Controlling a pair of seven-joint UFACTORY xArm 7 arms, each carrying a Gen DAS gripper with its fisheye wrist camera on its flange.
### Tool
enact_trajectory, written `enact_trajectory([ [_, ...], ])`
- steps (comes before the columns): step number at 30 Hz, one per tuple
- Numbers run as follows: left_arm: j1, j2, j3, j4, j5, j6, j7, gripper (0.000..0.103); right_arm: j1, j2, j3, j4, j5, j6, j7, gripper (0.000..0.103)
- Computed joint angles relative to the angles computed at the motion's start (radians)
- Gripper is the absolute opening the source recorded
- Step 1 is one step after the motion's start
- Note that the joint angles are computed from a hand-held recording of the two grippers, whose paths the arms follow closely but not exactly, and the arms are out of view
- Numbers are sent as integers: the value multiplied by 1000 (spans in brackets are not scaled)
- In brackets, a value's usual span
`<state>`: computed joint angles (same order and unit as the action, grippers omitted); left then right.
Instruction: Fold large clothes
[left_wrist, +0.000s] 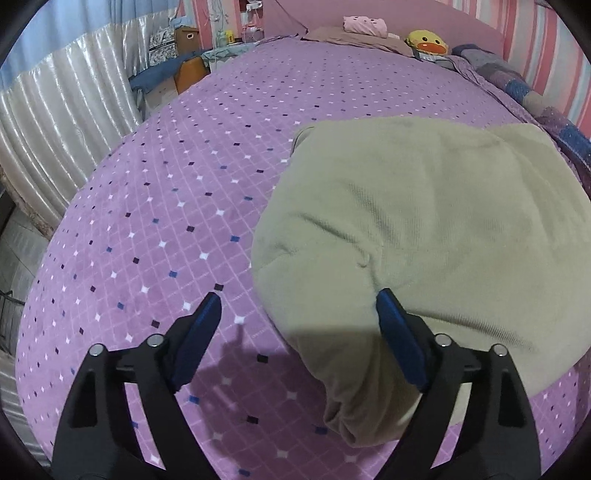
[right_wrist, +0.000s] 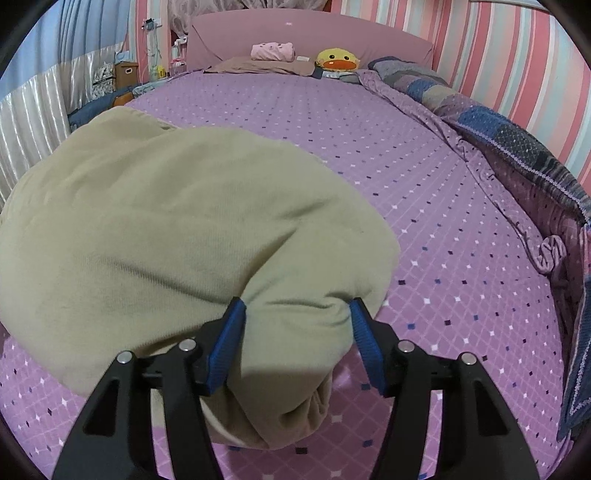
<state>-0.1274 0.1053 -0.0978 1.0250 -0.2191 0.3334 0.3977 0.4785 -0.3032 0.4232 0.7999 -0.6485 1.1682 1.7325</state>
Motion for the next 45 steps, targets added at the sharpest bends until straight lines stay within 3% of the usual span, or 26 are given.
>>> enact_trajectory([
  [6,0,4,-4,-10,12,-35,21,87,2,-9,5,-19,-6,-13,22,61],
  [9,8,3,-10,2,-29,-19,31,87,-4,-24,0,-34,-5,-31,33,62],
  [12,27,-58,-5,-55,-116,-17,106,89,-7,-29,11,-25,-5,-15,45,64],
  [14,21,-75,4,-62,-128,-10,105,99,-7,-31,16,-17,-1,-2,54,68],
  [17,18,-108,17,-69,-208,36,165,100,-6,-60,22,-25,3,-30,94,74],
  [19,11,-132,26,-75,-192,52,147,100,-10,-53,44,0,-4,-7,114,89],
  [26,-17,-258,44,-152,-106,57,57,100,23,25,90,130,-32,109,188,96],
  [29,-25,-330,42,-203,-38,59,5,100,56,85,110,221,-52,215,225,100],
  [35,-98,-500,115,-284,-123,135,65,100,157,239,141,451,-124,460,264,101],
  [42,-32,-679,48,-363,31,179,-100,100,305,380,124,694,-156,633,298,101],
  [45,-65,-741,83,-365,28,222,-107,100,372,419,110,777,-193,679,295,101],
])
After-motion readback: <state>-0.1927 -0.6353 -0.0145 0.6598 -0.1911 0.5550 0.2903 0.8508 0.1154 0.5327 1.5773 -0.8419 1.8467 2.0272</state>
